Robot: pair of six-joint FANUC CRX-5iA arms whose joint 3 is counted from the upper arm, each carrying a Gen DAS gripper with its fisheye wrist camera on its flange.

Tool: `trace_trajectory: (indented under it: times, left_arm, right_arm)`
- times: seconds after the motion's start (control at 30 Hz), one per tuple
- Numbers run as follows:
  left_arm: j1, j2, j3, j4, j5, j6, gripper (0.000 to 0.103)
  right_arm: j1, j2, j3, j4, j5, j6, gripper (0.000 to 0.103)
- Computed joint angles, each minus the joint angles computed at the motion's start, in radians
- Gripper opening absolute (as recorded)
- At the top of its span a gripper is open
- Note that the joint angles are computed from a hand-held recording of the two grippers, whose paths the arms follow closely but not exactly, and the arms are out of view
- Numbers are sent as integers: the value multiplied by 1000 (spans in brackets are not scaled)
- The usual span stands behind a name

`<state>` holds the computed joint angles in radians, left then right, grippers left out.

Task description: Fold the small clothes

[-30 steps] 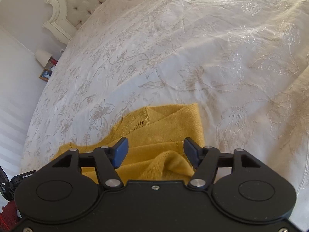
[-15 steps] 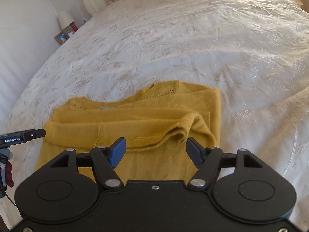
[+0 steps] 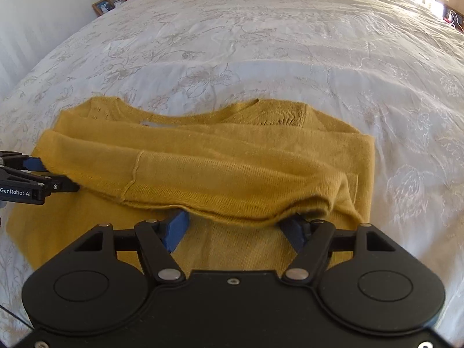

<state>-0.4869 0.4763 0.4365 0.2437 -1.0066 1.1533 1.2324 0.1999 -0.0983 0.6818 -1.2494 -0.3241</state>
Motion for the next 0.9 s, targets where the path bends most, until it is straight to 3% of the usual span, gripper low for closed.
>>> trace_trajectory:
  times: [0.27,0.37,0.57,0.73,0.9]
  left_arm:
    - [3,220,369,-63,-112,107,76]
    - [3,235,420,-92,-116,137,76]
    - [12,90,205,-10,-26,46,76]
    - [2,-50,-11,6,-32,-25,76]
    - [-3,-143,-148,-7,-73,-76,76]
  right_arm:
    - [-86,-50,-55,1,-16,-68,73]
    - [-73,-77,-80,30,-50,-141,73]
    - [2,-118,-103,58,-81,-282,73]
    - [68,-88,-44,6,-96,-251,73]
    - [117,-39,33,-52,-107,-149,77]
